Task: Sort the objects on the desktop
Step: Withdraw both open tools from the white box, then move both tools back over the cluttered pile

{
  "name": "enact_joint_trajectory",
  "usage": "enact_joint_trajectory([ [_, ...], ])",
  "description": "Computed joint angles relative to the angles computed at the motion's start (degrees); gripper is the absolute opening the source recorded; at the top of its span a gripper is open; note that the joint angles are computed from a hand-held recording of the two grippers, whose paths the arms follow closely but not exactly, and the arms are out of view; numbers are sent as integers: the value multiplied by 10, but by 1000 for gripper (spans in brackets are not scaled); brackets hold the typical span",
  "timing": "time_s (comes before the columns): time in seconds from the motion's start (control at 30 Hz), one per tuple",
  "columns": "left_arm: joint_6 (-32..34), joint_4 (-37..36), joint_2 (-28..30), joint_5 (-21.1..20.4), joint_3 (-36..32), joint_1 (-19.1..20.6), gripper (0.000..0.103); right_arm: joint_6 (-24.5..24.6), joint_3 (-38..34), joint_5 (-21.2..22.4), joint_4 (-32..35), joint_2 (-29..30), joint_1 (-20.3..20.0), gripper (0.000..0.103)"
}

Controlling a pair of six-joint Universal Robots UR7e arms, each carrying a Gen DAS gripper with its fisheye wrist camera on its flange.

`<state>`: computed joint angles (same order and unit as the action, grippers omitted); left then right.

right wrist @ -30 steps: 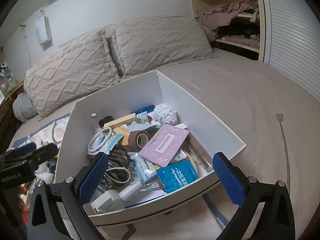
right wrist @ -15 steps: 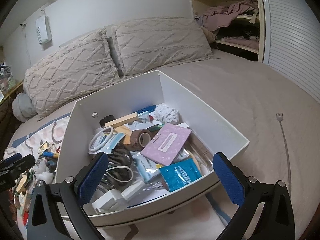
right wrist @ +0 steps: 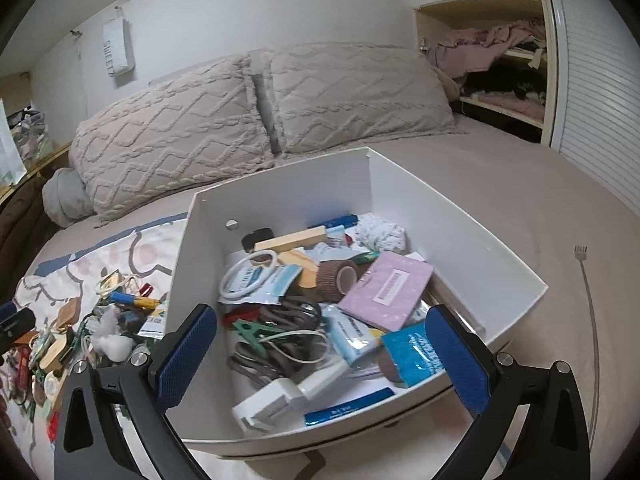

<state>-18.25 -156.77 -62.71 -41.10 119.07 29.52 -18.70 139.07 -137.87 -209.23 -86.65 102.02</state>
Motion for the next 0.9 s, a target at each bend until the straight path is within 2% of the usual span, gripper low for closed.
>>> enact_joint_trajectory([
  [0.17, -26, 13, -39, 11, 28, 0, 103, -6, -2, 8, -6, 14, 13, 103],
  [0.4, -46, 31, -82, 52, 64, -12, 103, -12, -5, 15, -1, 38, 30, 103],
  [0.77, -53, -18, -155, 71, 129, -22, 103, -24, -8, 27, 9, 69, 67, 103],
  [0.9, -58, -24, -174, 93, 144, -22, 103, -13, -6, 46, 23, 69, 76, 103],
])
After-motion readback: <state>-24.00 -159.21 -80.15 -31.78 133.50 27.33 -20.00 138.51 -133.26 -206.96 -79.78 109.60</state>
